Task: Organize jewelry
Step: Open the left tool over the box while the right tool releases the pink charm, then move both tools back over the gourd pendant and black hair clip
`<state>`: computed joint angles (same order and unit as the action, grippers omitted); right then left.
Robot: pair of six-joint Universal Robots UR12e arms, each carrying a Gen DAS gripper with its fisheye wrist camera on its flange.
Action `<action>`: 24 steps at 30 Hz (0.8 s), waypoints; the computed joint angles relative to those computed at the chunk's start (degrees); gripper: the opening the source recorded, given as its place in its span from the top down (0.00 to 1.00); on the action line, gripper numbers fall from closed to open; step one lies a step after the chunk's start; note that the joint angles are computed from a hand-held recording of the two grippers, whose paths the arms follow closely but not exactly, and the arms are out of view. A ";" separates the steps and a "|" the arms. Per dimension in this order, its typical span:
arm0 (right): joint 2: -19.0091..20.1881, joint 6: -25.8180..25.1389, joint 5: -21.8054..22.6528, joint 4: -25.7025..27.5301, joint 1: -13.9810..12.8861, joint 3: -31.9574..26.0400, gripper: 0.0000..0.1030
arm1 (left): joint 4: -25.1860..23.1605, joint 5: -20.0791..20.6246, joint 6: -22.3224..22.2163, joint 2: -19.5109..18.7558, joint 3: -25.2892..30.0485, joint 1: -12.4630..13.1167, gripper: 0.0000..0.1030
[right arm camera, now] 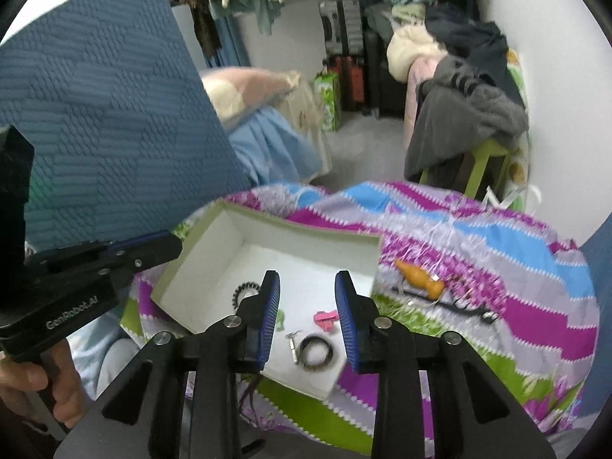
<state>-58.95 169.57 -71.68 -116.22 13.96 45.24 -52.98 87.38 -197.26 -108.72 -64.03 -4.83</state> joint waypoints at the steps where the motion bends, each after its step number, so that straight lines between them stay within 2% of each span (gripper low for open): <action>1: -0.23 -0.03 0.14 -0.56 -0.21 0.22 0.73 | 0.43 -0.14 -0.23 -0.07 0.26 -0.20 0.95; 3: -0.89 0.01 0.66 -2.23 -0.86 0.81 0.73 | 0.69 0.64 -0.46 -0.25 0.94 -0.69 0.93; 4: -1.08 -0.08 0.86 -2.75 -1.08 1.01 0.73 | 0.81 1.62 -0.46 -0.41 1.38 -1.13 0.83; 5: -1.45 -0.31 0.96 -3.64 -1.39 1.43 0.73 | 1.30 2.60 -0.43 -0.51 1.66 -1.58 0.63; 6: -1.77 -0.57 0.83 -4.41 -1.63 1.81 0.73 | 2.18 3.51 -0.38 -0.58 1.84 -2.06 0.52; 7: -2.10 -0.78 0.71 -5.08 -1.83 2.22 0.73 | 3.52 4.65 -0.40 -0.63 1.88 -2.60 0.36; 8: -2.39 -0.96 0.59 -5.72 -2.08 2.60 0.73 | 4.28 5.39 -0.29 -0.70 2.04 -2.99 0.32; 12: -3.45 -1.27 0.64 -7.67 -3.22 4.13 0.72 | 4.70 6.54 -0.15 -1.65 3.98 -4.38 0.31; 15: -4.46 -1.11 0.22 -10.14 -4.15 5.92 0.72 | 5.13 8.08 -0.90 -2.12 4.76 -5.37 0.22; 21: -6.56 0.59 0.06 -14.33 -6.18 9.88 0.70 | 5.10 9.72 -2.40 -3.26 6.02 -6.96 0.22; 24: -7.73 0.90 -0.73 -16.70 -7.17 12.27 0.67 | 4.77 9.29 -3.61 -3.86 6.38 -7.53 0.22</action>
<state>-66.68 170.48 -72.41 -132.92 6.79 57.51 -48.20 96.67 -200.87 -112.59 -57.65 -12.36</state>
